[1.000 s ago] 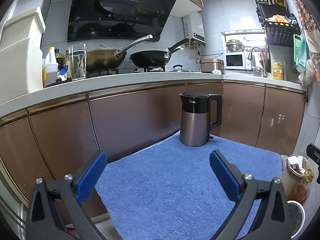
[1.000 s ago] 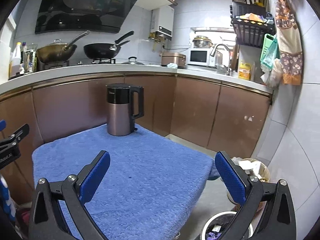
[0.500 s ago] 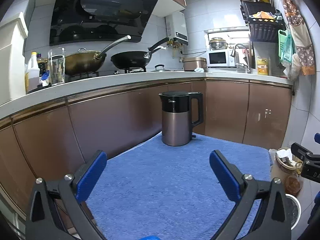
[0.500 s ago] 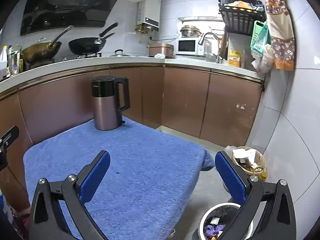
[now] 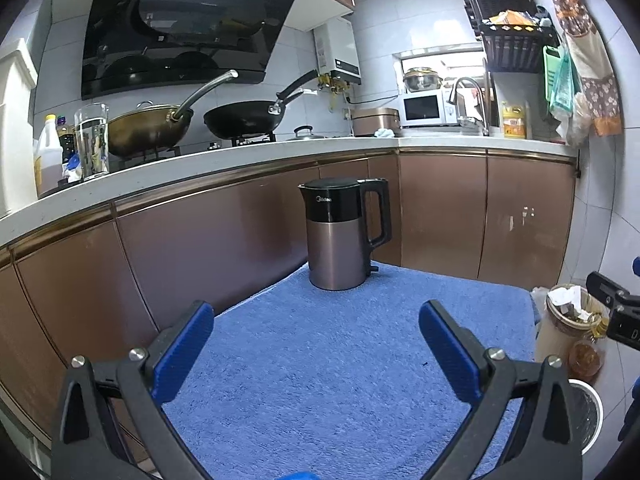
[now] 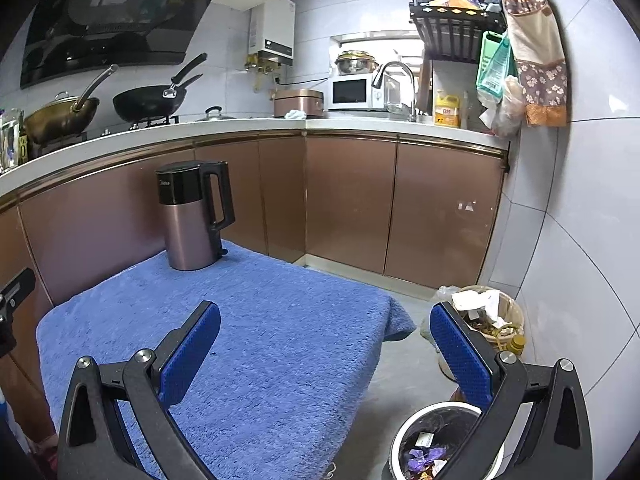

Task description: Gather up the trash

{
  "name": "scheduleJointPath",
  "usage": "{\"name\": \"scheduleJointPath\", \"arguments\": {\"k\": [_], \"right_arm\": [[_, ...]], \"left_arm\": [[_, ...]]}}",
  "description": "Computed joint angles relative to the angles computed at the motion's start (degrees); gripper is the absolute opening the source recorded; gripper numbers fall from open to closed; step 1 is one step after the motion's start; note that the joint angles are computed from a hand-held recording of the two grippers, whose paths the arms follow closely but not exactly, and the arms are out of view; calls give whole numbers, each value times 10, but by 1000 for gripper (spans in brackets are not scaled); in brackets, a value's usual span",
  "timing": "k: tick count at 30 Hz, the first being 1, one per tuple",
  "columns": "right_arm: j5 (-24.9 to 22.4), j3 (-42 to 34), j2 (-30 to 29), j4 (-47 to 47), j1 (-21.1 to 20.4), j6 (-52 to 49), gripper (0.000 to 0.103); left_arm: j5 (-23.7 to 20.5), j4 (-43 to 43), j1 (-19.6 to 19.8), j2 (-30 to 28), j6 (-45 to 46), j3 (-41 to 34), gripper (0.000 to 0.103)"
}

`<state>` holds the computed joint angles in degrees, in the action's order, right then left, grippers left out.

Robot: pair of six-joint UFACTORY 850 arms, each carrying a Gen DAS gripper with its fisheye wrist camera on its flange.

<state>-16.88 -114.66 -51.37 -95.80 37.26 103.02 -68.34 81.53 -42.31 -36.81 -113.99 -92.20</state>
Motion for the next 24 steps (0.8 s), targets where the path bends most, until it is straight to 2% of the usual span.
{"name": "scheduleJointPath", "arguments": {"k": [9,24], "right_arm": [[-10,5,1,-24,0,29,103],[-14,-2,-5,-3,1,10,103]], "left_arm": [[17,5,-1,-4,-1,-4,103],[31,-2,2,-4,-6,-2,103]]}}
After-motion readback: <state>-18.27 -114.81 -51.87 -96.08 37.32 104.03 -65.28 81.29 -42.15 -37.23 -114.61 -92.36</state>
